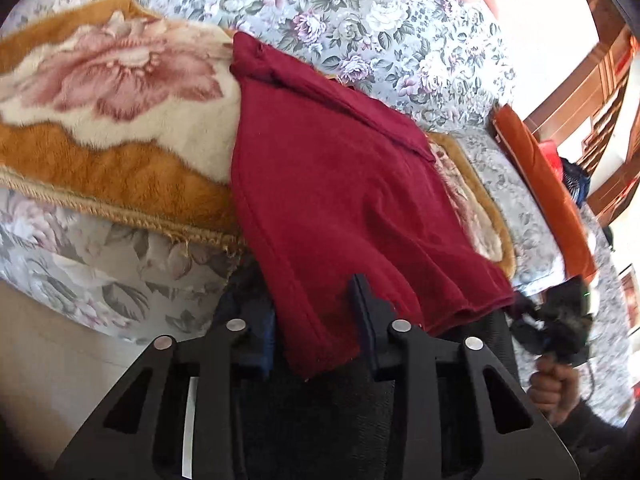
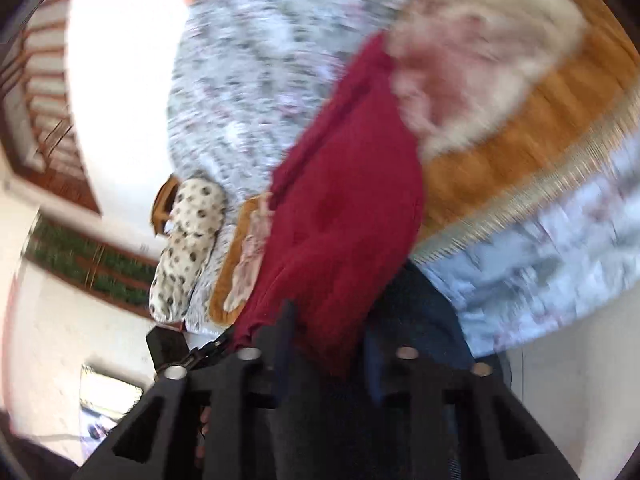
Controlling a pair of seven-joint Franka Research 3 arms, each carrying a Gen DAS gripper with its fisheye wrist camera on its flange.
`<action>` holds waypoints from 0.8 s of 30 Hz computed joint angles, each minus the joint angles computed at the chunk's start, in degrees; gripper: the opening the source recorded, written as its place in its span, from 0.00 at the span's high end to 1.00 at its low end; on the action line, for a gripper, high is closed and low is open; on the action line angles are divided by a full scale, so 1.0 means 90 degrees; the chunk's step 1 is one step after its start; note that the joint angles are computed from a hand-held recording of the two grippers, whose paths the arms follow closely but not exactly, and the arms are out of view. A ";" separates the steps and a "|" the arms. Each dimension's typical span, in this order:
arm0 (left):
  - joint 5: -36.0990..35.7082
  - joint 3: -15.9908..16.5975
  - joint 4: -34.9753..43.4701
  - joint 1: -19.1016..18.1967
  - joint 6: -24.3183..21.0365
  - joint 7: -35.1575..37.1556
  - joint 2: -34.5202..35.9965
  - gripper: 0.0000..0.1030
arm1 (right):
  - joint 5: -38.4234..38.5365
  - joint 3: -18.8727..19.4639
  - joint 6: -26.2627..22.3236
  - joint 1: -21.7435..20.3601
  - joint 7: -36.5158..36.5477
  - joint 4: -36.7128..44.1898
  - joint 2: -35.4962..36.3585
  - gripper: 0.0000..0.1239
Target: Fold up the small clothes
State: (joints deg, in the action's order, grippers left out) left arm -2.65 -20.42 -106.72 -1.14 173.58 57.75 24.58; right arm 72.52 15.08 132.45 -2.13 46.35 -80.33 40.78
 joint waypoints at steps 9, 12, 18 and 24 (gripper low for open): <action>-0.0271 -0.0420 -0.0040 0.0376 0.0078 0.0241 0.0115 0.61 | -0.0027 0.0026 -0.0074 0.0011 0.0315 0.0194 0.0205 0.82; -0.0402 -0.0609 -0.0098 0.0548 0.0208 0.0339 0.0146 0.62 | 0.0106 0.0092 -0.0073 -0.0056 0.0450 0.0200 0.0244 0.81; 0.0681 0.1072 -0.0255 -0.0908 0.0414 -0.0734 -0.0260 0.94 | 0.0155 0.0086 0.0202 -0.0036 -0.0420 -0.0166 -0.0197 0.92; 0.1466 0.1668 -0.0647 -0.1409 0.0992 -0.1522 -0.0732 0.94 | 0.0116 -0.0054 0.0295 0.0068 -0.1325 -0.0432 -0.0875 0.93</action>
